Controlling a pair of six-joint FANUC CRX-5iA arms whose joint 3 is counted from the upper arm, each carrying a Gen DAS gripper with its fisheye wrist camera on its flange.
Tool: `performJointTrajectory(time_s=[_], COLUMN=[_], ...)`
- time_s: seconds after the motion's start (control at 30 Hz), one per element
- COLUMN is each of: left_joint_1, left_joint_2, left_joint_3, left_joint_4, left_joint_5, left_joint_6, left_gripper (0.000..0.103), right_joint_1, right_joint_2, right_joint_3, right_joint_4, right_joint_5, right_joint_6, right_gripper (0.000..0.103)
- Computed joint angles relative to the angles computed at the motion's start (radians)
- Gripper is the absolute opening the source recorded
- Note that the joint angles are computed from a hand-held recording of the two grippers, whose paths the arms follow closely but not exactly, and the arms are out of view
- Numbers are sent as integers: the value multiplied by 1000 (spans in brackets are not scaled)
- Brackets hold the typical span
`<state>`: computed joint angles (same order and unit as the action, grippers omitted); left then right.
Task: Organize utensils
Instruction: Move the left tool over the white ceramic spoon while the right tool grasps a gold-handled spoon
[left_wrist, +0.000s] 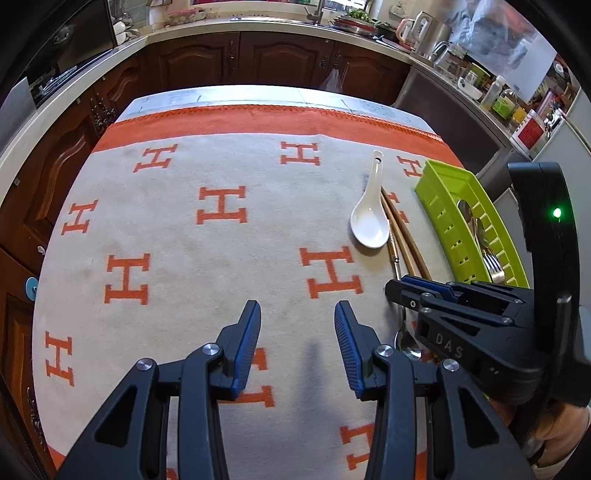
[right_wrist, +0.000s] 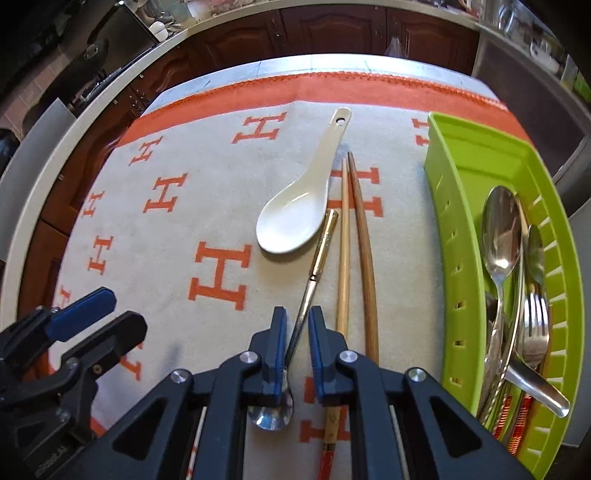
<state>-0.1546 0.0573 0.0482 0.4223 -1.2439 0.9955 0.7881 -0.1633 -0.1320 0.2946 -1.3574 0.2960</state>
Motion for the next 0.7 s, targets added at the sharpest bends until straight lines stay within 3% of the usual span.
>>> performJointTrajectory(time_s=[0.13,0.37,0.47,0.7], left_joint_1=[9,2,-4,-66], left_joint_2=[6,34,68,185], left_joint_3=[0,43,83,219], left_joint_4=[4,19,51,63], left_joint_5=[-4,-23,-31,-40], left_joint_6=[6,-11,-8,-19], left_gripper=[40,41,48,50], right_joint_1=[16,-58,-54,-52], right_joint_2=[27,-117,-178,-233], right_joint_3=[17,-64,-105,-118], right_joint_4=[28,-95,-76,3], right_joint_5=[-44,102,135,132], right_joint_6=[-6,-82,-136,-181], right_gripper=[7,3,3,4])
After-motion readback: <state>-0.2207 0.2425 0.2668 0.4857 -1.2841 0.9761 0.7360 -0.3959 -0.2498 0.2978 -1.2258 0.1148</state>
